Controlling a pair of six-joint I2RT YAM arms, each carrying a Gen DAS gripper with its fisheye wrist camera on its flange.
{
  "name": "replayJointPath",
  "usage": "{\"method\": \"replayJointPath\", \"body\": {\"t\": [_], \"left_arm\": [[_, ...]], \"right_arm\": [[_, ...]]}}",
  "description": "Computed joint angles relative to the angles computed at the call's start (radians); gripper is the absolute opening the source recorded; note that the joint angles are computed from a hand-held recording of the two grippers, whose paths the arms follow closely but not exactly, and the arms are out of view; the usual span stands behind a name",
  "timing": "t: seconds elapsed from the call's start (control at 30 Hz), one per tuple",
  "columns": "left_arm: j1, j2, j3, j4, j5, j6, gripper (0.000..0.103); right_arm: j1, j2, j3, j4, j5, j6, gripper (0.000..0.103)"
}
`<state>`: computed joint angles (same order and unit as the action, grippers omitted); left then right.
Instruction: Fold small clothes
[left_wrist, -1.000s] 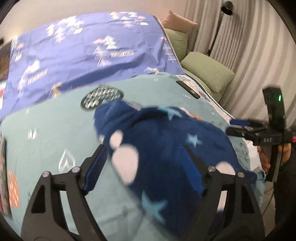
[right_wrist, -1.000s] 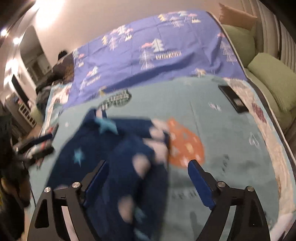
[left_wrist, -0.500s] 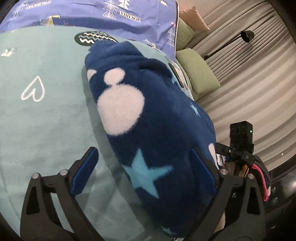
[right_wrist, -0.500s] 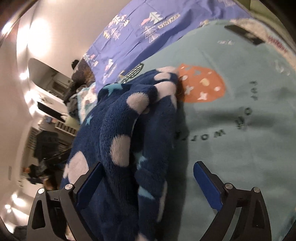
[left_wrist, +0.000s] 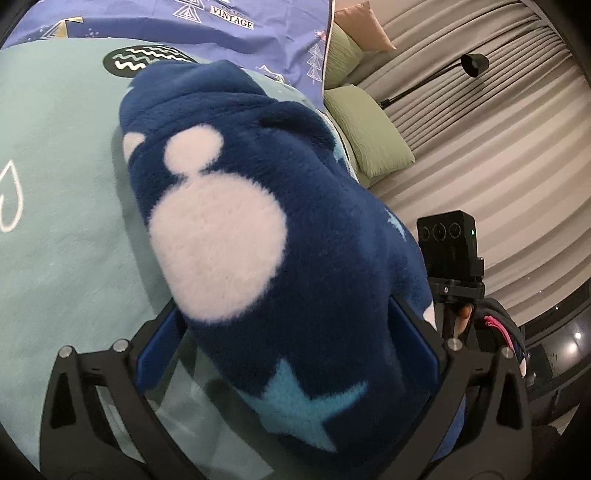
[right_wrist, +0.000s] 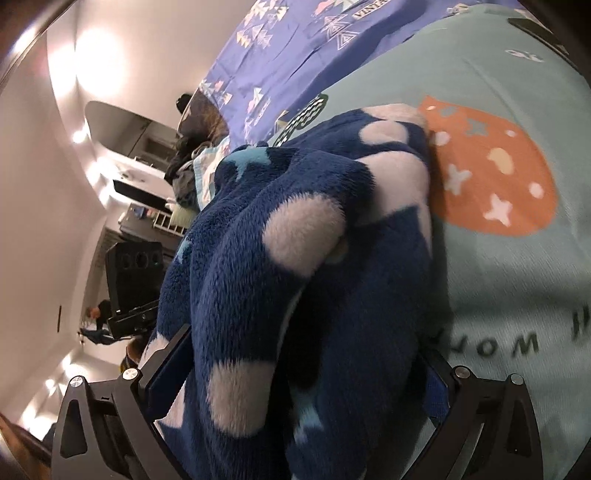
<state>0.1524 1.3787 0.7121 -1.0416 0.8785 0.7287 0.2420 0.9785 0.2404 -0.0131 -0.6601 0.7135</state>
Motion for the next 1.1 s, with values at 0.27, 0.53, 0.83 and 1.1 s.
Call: {"method": "replayJointPath", "body": {"t": [0.27,0.53,0.83,1.1], "left_arm": [[-0.04,0.03,-0.001,0.036,0.016,-0.02,0.103],[-0.031,0.03,-0.004,0.042,0.024,0.002,0.103],[-0.038,-0.086,-0.039,0.063,0.017,-0.017,0.096],[-0.039,-0.271,-0.048,0.031,0.007,-0.056,0.079]], "right_arm": [[0.06,0.126,0.042,0.11,0.023,-0.009,0.103],[0.084,0.091,0.031,0.101,0.06,-0.012,0.101],[0.092,-0.046,-0.015,0.057,0.107,0.01,0.072],[0.18,-0.232,0.004,-0.104,0.248,0.057,0.061]]}}
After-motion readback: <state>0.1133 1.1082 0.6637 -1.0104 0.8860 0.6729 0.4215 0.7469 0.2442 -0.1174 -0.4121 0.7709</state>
